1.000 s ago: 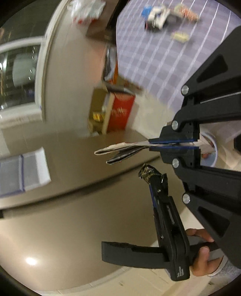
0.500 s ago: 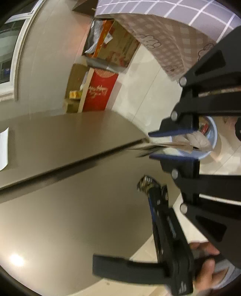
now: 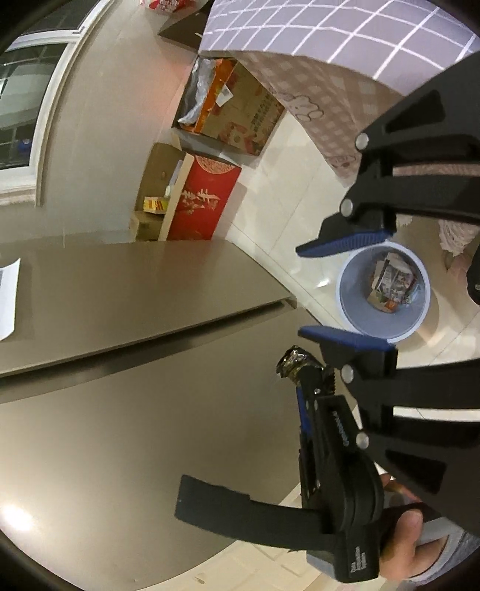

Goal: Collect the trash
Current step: 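Carry both items to the blue bin and open both tools over it, then move both open tools back over the table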

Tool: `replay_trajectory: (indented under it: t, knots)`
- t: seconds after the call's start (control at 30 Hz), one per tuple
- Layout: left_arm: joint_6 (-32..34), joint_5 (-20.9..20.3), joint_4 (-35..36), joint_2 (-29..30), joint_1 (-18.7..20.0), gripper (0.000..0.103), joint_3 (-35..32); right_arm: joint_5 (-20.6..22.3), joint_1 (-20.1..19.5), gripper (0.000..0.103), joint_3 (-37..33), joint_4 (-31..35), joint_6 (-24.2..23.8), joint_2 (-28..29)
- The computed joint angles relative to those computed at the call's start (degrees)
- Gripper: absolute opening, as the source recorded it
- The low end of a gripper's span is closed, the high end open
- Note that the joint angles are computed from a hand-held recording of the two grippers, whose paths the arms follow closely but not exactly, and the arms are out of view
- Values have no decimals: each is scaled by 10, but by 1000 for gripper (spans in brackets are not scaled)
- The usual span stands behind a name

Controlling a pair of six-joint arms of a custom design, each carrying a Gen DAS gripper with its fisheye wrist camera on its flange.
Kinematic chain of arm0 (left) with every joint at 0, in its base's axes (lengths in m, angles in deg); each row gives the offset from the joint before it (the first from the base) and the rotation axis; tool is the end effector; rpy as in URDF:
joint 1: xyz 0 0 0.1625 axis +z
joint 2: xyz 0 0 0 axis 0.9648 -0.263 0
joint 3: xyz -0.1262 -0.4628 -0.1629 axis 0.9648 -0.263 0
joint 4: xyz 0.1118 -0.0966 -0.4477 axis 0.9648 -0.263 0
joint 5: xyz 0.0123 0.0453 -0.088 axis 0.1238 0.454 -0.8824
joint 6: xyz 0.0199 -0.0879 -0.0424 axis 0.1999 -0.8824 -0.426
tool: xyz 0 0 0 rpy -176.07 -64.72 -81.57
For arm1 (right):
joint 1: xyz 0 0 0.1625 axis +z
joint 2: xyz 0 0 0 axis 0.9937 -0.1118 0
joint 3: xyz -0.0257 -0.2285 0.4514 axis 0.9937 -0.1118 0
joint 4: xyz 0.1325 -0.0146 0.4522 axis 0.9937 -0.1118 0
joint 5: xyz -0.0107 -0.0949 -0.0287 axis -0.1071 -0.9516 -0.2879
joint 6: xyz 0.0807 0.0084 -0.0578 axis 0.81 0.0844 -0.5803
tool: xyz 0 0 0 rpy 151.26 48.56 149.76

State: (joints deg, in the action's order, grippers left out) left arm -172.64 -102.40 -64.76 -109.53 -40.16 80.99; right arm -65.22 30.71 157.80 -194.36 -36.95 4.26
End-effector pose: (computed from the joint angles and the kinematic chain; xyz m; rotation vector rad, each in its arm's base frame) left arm -0.1497 -0.3610 0.2093 -0.5221 2.2792 -0.9672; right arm 0.3176 -0.4322 0.0985 1.3785 -2.5272 0.3634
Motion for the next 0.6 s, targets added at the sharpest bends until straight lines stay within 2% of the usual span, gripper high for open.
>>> replay_trajectory:
  t: [0.27, 0.3, 0.33, 0.37, 0.43, 0.6]
  knots:
    - [-2, 9, 18, 13, 0, 21, -19, 14, -4, 45, 1, 2, 6, -27]
    - [-5, 12, 18, 11, -1, 28, -19, 15, -5, 46, 1, 3, 7, -30]
    - [-9, 12, 20, 11, -1, 41, -21, 16, -6, 46, 0, 2, 7, -30]
    - [-35, 15, 46, 11, -3, 72, -27, 16, -8, 46, 0, 0, 8, -31]
    - [-88, 29, 107, 16, -16, 75, -39, 17, -11, 46, -2, 2, 8, -35]
    - [-101, 28, 137, 27, -29, 75, -55, 20, -19, 46, -3, 6, 11, -44]
